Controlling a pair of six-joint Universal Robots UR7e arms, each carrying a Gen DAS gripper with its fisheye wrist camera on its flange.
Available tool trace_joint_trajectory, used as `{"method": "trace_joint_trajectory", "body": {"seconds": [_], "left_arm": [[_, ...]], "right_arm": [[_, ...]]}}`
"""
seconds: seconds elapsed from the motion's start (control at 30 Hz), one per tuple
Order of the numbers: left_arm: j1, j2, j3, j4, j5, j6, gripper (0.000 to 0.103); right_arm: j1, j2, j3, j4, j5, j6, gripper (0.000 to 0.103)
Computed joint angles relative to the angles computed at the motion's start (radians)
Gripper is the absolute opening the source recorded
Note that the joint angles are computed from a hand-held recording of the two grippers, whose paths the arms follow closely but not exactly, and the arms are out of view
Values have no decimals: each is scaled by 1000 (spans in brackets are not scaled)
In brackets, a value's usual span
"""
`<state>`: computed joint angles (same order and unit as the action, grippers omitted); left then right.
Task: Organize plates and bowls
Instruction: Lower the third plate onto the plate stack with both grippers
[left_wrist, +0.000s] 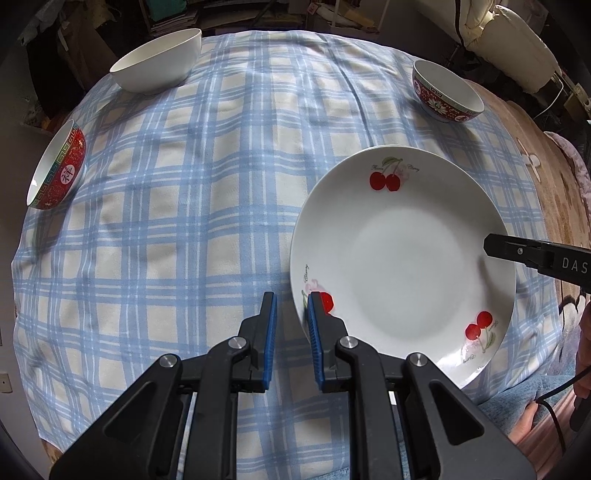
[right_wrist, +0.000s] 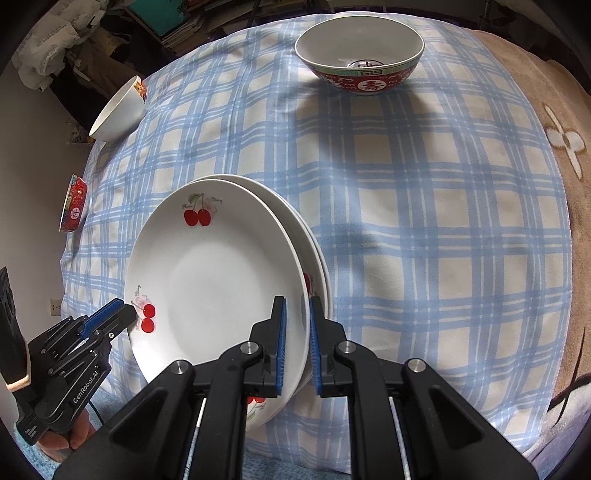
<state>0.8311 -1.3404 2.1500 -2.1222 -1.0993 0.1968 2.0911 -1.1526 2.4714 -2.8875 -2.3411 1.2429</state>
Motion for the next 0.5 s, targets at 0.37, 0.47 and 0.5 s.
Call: {"method": "trace_joint_trajectory", "body": {"seconds": [0.37, 0.47, 0.5], "left_arm": [[0, -10, 6, -11, 36, -12, 17], [-1, -9, 7, -17, 46, -17, 17], [-1, -9, 6, -19, 47, -19, 17]], "right_arm": [[14, -16, -5, 42, -20, 30, 16], [28, -22, -21, 114, -48, 58, 20], [30, -20, -13, 69, -46, 36, 20]]}}
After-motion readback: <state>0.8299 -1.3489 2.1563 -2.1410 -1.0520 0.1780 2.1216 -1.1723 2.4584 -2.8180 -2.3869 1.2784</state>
